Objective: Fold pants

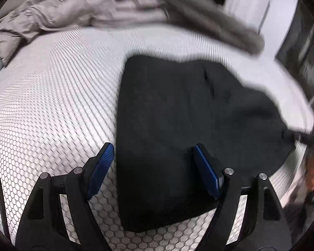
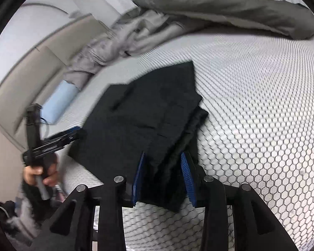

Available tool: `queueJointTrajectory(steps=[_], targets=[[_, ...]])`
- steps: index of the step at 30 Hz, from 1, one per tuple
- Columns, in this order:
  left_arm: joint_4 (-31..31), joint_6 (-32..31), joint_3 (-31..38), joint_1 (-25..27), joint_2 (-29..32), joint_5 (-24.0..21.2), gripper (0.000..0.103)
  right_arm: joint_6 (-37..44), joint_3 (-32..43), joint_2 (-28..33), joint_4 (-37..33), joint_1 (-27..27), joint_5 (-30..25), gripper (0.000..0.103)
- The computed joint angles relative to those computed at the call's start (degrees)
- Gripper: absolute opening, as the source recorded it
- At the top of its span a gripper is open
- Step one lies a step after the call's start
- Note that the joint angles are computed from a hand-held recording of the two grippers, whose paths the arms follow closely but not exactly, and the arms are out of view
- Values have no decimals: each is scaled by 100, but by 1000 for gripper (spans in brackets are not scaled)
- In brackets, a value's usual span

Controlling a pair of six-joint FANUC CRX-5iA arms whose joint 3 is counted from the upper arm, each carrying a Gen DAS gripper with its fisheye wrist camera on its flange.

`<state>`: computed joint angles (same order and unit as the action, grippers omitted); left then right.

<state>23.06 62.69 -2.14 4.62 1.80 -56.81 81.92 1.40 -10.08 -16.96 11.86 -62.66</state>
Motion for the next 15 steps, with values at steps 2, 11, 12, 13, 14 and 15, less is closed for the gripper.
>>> queueJointTrajectory(steps=[2,11,12,13,14,15], targets=[[-130,-31,48,-53,37,-124,80,-136,98,233,62,-16,-186,36],[367,-837,-588,163,-677,681,79,102,-206,-464,150,255,795,36],[736,-1160,-723,168,-698,730,79,217,-193,-456,169,424,888,36],[905,-1354,-722,119,-639,650,79,265,-159,-392,180,545,906,36],[981,-1485,-736,51,-606,612,79,273,-66,-234,214,699,848,36],[1089,-1723,-729,-34,-513,534,79,200,29,-39,304,857,772,36]])
